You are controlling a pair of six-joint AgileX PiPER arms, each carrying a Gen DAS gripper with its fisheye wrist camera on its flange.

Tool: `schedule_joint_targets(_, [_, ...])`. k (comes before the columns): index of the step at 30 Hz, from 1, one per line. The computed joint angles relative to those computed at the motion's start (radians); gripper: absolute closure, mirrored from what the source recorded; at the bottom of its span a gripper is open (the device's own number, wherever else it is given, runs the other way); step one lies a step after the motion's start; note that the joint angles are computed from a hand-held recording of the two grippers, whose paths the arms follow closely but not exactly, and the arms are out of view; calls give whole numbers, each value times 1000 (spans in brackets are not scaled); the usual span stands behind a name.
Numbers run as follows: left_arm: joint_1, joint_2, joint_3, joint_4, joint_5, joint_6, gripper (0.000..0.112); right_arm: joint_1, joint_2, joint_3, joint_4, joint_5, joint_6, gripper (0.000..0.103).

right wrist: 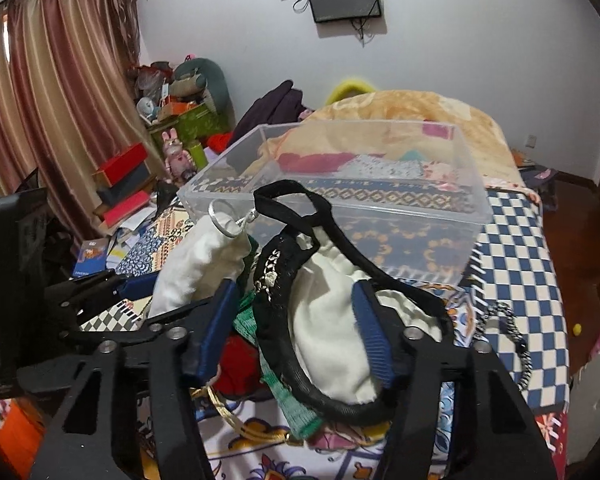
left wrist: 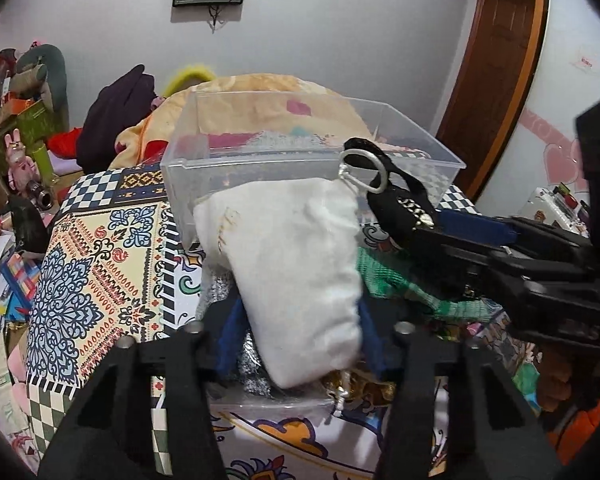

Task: Organize soft objects
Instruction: 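Grasp the white cloth bag with the left tool while the right tool grasps the black strap bag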

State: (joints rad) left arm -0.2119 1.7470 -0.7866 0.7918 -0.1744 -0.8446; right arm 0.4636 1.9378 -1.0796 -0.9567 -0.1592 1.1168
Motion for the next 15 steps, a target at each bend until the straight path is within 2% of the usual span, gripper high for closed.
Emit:
schedule_joint_targets(1, [-5, -2, 2, -4, -4, -3, 72, 0, 8, -10, -53, 3, 50, 59])
schedule_joint_targets(2, [-10, -4, 4, -20, 0, 12, 77, 2, 16, -24, -136, 10, 132, 68])
schedule_joint_targets(3, [-13, -7, 4, -23, 3, 16, 80, 1, 22, -29, -179, 6, 174, 75])
schedule_joint_targets(4, [-15, -10, 6, -27, 2, 15, 82, 1, 24, -29, -182, -1, 177, 78])
schedule_joint_targets(6, [-18, -26, 16, -46, -4, 21, 88, 6, 15, -13, -69, 0, 65, 84])
schedule_joint_targets(9, [-6, -60, 33, -45, -11, 23, 90, 6, -18, 28, 142, -14, -141, 88])
schedule_joint_targets(15, [1, -153, 65, -126, -12, 104, 91, -25, -96, 96, 300, -71, -276, 92])
